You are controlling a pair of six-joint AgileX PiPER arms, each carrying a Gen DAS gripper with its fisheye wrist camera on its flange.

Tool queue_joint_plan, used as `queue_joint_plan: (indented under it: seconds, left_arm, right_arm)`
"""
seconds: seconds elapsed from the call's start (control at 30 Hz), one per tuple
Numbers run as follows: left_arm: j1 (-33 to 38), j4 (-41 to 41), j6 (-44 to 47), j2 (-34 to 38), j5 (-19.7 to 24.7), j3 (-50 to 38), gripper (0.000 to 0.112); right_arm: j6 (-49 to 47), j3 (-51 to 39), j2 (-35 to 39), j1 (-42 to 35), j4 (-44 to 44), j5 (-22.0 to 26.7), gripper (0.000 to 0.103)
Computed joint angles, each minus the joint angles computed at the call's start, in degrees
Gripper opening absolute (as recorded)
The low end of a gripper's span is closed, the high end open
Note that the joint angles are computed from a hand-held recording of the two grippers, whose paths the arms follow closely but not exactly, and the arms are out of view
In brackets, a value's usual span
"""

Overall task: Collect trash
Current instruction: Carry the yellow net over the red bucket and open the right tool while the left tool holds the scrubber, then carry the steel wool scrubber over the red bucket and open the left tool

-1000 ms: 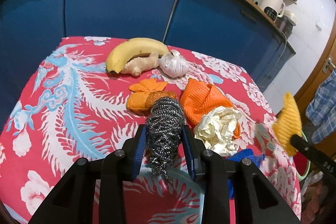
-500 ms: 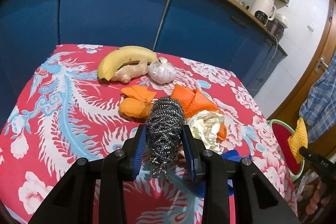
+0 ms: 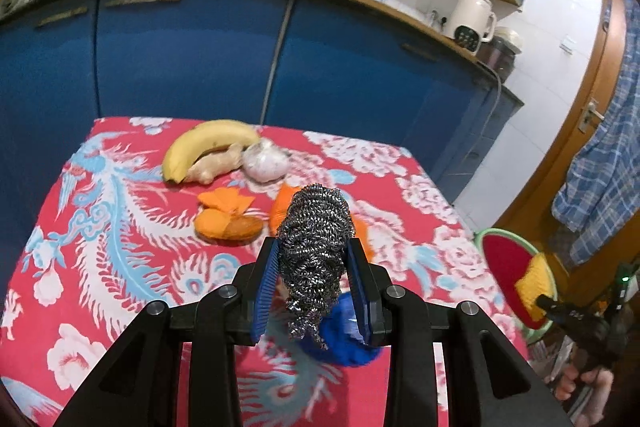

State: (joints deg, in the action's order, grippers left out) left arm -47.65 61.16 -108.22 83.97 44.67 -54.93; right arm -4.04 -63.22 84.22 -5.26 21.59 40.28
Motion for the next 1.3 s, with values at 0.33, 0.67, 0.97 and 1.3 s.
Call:
queue_joint_plan:
  seconds: [0.33,0.67,0.97,1.3]
  left_arm:
    - [-3.95,-2.46,7.05,3.96,2.37,-9.13,0.035]
    - [-5.85,-7.51,15.84,12.76,0.65,-20.81,0.035]
    - [-7.16,-15.21,28.27,24.07,-0.73,-34.60,0.035]
    - [-6.41,-27.25,47.71,39.60,1.01,-57.28,0.035]
  right_arm:
    - [-6.30,2.59,-2.88,-4.74,4.55,0.85,0.040]
    - [-14.60,3.79,-7.31,-11.61,10.92,5.12,0.041]
    - [-21.32,3.70,-9.03,-19.70,16.18,10.79,0.045]
    - [-26.07,5.80,-9.42,-26.10,18.78,12.62,0.046]
